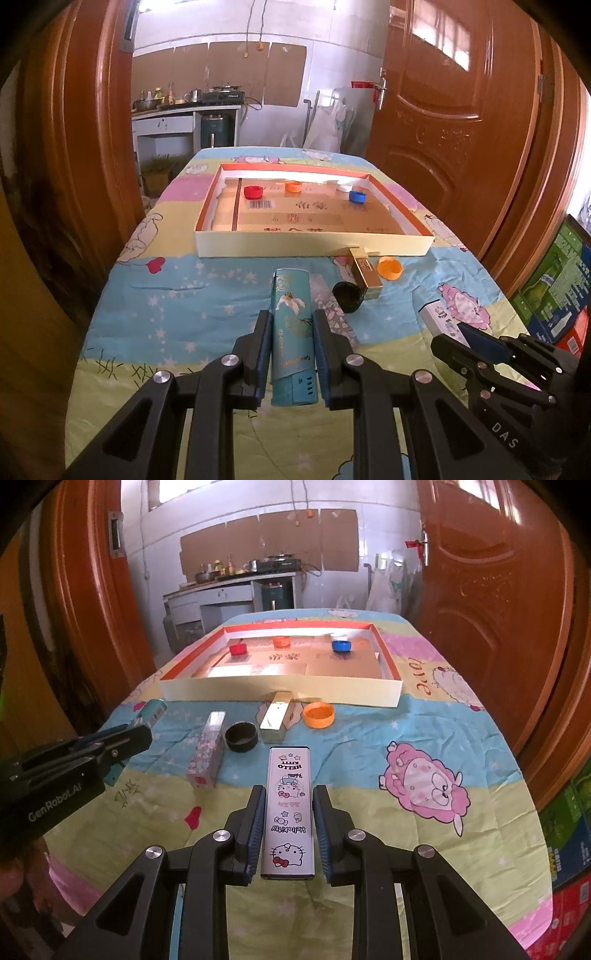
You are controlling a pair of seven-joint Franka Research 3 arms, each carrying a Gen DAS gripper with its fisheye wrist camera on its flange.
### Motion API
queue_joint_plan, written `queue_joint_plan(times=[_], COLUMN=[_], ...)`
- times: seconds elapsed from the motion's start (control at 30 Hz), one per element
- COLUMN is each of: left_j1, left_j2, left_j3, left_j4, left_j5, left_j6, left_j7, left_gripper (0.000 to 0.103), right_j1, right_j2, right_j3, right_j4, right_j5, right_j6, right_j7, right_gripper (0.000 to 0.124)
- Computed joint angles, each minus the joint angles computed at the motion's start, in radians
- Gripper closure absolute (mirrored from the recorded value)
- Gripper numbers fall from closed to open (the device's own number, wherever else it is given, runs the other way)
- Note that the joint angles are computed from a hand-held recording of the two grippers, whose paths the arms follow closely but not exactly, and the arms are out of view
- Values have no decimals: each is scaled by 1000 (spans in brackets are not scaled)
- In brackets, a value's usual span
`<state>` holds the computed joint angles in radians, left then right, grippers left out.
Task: Organize rigid objects
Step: 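Carry the Hello Kitty box in the right tool while the left tool carries the teal tube to the tray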
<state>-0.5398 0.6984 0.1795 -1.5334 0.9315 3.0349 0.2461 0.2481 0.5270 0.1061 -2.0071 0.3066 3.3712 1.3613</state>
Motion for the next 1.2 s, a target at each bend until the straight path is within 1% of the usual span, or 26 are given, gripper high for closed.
queue_joint_plan(times=[0.23,0.33,0.4,0.5,0.7,0.8,0.9,1.07,1.2], left_j1=[-45,-55,-64,-65,-27,-11,7,43,78], left_j2=[-27,-38,-45,-54,-55,-51,-43,-22,7], left_j3=[63,77,89,94,62,49,39,7,-29], left_j4=[-27,-33,-37,-38,-20,-7,9,32,61], left_j5=[55,90,122,170,227,244,251,198,103], left_j6=[31,37,40,43,45,43,53,67,69], left_j7=[-91,-129,-161,-209,-254,-266,-273,-214,-117], left_gripper=[81,81,81,81,81,81,81,81,81], right_j1=[-23,-48,-80,-108,-135,-119,-125,-135,-135], right_j2=[-35,-50,-55,-60,-51,-41,-28,-5,16], right_j3=[30,58,88,115,132,113,119,133,139], right_j4=[-22,-30,-33,-35,-5,18,41,85,124], right_j5=[-21,-42,-69,-103,-142,-138,-142,-139,-131], right_j6=[32,48,56,65,46,39,22,-3,-27], right_j7=[2,11,21,40,66,65,61,47,28], right_gripper=[98,98,98,98,98,98,98,98,98])
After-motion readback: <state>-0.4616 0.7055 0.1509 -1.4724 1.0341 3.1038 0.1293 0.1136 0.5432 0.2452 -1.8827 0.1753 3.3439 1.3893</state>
